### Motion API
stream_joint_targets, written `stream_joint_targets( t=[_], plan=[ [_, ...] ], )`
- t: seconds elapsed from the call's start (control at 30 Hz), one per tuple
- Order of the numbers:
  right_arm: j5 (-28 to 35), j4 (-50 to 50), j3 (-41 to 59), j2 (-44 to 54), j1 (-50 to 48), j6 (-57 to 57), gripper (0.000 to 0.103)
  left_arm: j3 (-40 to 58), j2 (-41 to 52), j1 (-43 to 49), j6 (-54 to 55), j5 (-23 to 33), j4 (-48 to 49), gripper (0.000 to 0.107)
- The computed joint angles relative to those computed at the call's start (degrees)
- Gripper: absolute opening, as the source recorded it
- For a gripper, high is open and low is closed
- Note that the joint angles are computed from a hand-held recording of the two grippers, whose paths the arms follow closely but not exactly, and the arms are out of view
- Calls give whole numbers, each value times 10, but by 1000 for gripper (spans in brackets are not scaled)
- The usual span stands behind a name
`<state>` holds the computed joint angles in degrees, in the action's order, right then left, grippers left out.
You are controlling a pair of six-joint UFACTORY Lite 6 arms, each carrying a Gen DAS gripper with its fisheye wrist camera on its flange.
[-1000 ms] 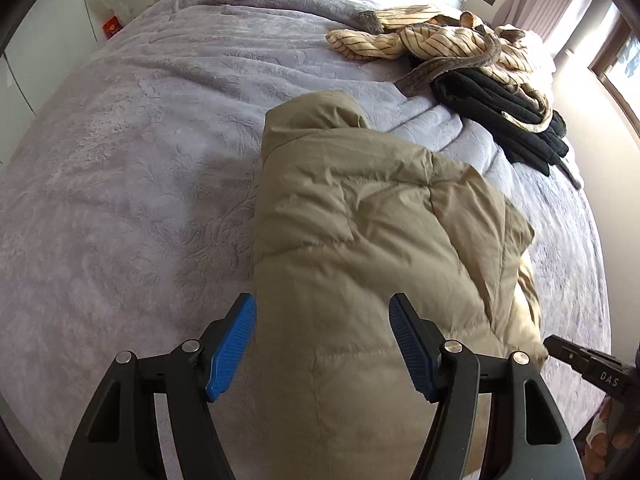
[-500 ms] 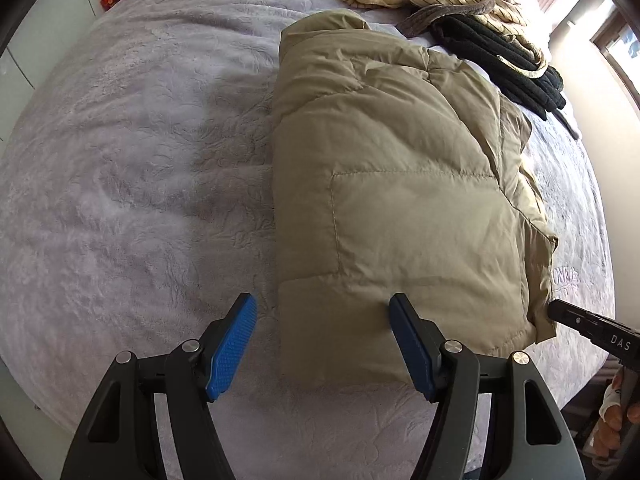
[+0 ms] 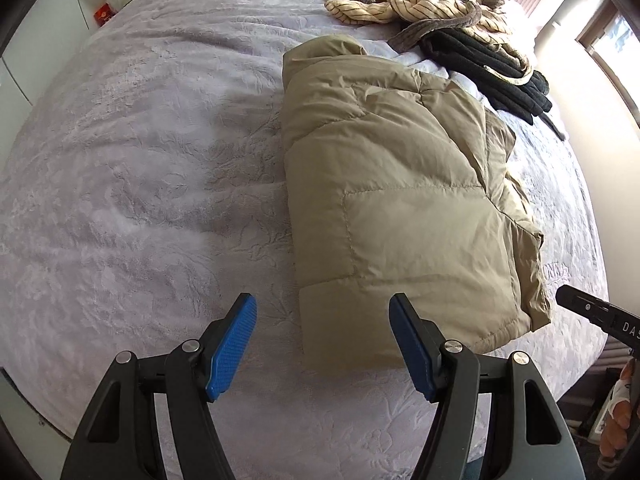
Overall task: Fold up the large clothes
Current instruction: 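Open both tools and pull them back from the folded jacket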
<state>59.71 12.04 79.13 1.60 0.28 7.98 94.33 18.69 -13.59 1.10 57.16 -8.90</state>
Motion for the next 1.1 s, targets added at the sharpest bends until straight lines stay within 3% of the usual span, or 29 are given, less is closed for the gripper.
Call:
stream_joint_targets(
  t=[0.1, 0.17, 0.23, 0.27, 0.3, 0.37, 0.57, 0.67, 0.8, 0.9, 1.07, 1.1],
  plan=[
    [-4, -5, 4, 0, 16, 16, 4, -2, -12, 6, 8, 10, 0, 70],
    [1, -15, 13, 2, 31, 29, 14, -4, -21, 5, 3, 14, 12, 70],
    [2, -24, 20, 1, 45, 42, 45, -7, -33, 2, -4, 16, 22, 70],
    [1, -29, 23, -1, 52, 46, 50, -10, -39, 1, -7, 17, 24, 73],
    [3, -33, 31, 1, 57, 47, 52, -9, -43, 2, -8, 19, 23, 91],
    [10, -38, 47, 5, 62, 47, 52, -21, -61, 0, -16, 11, 24, 99],
    [23, -48, 69, -2, 53, 41, 66, -6, -73, -20, -57, 26, 47, 99],
    [27, -59, 80, -10, 49, 39, 80, 2, -81, -36, -86, 31, 69, 99],
    [32, -85, 99, -16, 54, 44, 81, 23, -84, -51, -120, 40, 92, 102],
    [33, -91, 106, -21, 55, 46, 92, 35, -86, -61, -137, 48, 109, 102],
    [21, -117, 101, -40, 62, 70, 92, 47, -97, -72, -150, 60, 118, 102],
    [20, -120, 101, -42, 61, 74, 103, 51, -98, -76, -153, 62, 122, 102]
  ],
)
